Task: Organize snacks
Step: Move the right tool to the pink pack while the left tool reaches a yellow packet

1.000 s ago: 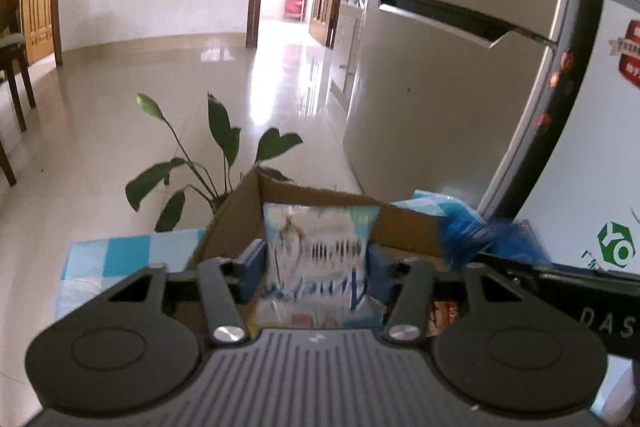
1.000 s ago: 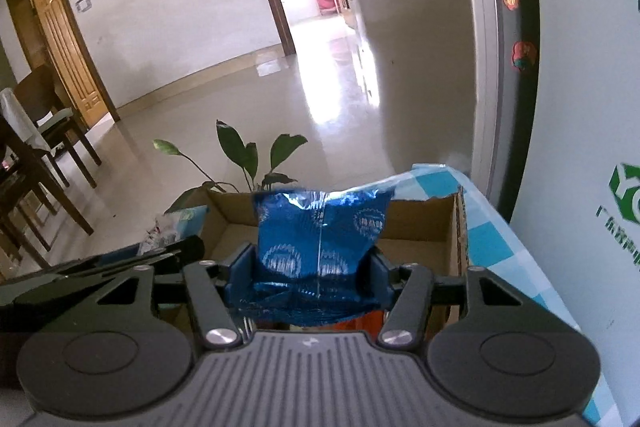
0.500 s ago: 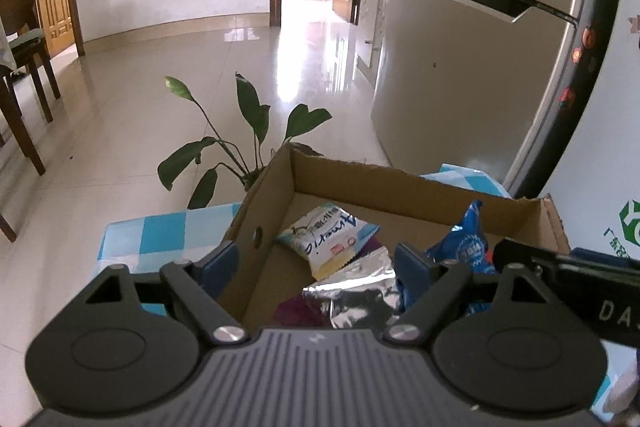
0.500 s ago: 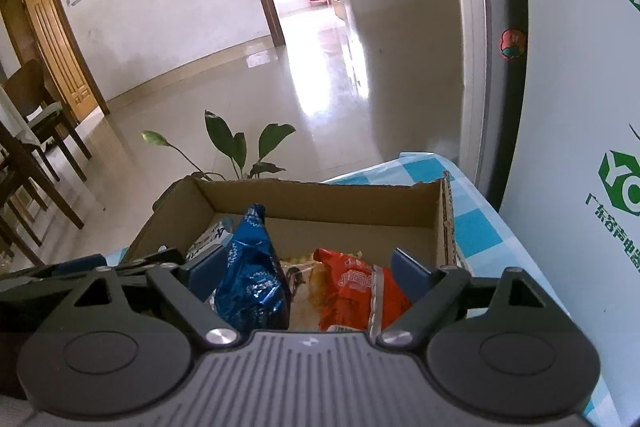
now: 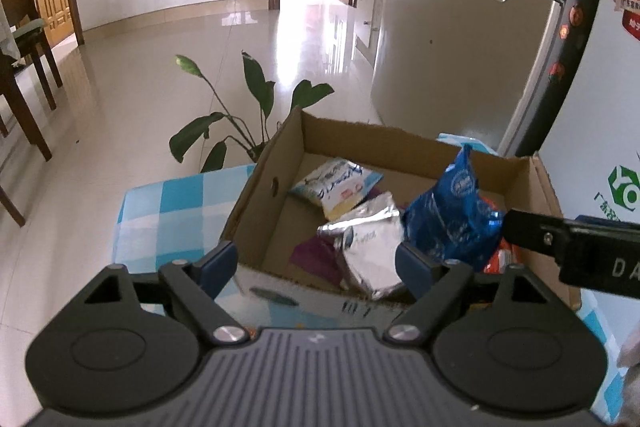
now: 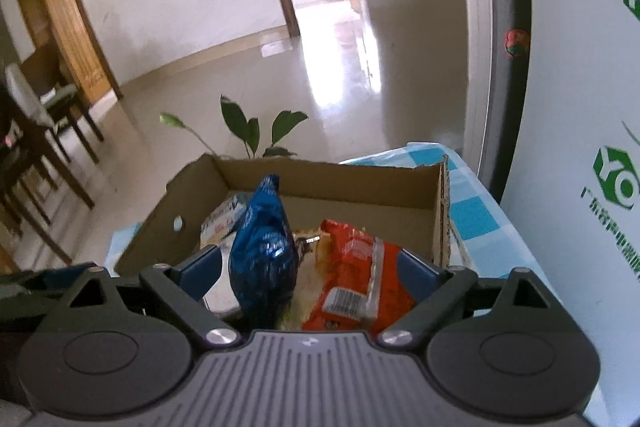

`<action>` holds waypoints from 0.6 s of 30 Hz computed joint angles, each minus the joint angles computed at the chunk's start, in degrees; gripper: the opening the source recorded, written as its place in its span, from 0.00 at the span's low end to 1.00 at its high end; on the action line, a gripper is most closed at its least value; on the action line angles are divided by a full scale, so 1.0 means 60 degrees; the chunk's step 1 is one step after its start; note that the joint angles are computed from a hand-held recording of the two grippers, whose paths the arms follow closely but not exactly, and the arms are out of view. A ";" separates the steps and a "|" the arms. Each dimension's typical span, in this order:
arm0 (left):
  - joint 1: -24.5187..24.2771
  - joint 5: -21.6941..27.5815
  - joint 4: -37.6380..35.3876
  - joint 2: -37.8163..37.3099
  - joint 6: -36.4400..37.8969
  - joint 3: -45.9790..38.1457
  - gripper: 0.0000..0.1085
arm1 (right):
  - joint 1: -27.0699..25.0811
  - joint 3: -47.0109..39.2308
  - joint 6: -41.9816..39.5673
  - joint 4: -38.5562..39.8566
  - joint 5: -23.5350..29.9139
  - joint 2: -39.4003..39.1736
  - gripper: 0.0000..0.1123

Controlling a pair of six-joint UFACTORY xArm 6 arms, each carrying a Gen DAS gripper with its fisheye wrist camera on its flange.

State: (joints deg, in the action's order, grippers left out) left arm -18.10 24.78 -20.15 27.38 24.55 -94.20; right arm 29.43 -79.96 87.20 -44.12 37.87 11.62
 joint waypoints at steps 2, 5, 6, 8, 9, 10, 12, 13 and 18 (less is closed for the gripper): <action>0.0028 -0.0064 0.0017 -0.0138 0.0055 0.0215 0.79 | 0.0060 0.0040 -0.0413 0.0210 0.0063 -0.0046 0.86; 0.0115 0.0058 -0.0217 -0.0334 0.0199 0.0441 0.79 | 0.0100 0.0198 -0.0823 0.0529 0.0112 -0.0176 0.86; 0.0163 0.0088 -0.0294 -0.0406 0.0181 0.0525 0.79 | 0.0093 0.0273 -0.0963 0.0641 0.0075 -0.0236 0.86; 0.0248 0.0059 -0.0367 -0.0566 0.0121 0.0721 0.79 | 0.0103 0.0444 -0.1071 0.0732 0.0030 -0.0383 0.86; 0.0297 0.0067 -0.0419 -0.0621 0.0126 0.0774 0.79 | 0.0099 0.0557 -0.1062 0.0753 -0.0016 -0.0477 0.86; 0.0344 0.0052 -0.0513 -0.0693 0.0186 0.0857 0.79 | 0.0085 0.0650 -0.1094 0.0797 -0.0068 -0.0554 0.86; 0.0447 -0.0008 -0.0656 -0.0830 0.0251 0.1026 0.79 | 0.0075 0.0853 -0.1174 0.0851 -0.0097 -0.0728 0.86; 0.0505 0.0022 -0.0701 -0.0866 0.0253 0.1057 0.80 | 0.0064 0.0927 -0.1250 0.0901 -0.0100 -0.0792 0.86; 0.0858 0.0438 -0.1080 -0.0923 0.0282 0.1043 0.80 | 0.0041 0.1482 -0.1700 0.1371 -0.0133 -0.1258 0.86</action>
State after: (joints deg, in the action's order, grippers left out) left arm -12.95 27.40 -26.63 21.84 26.24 -87.94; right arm 29.67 -71.07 77.00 -35.90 37.07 4.07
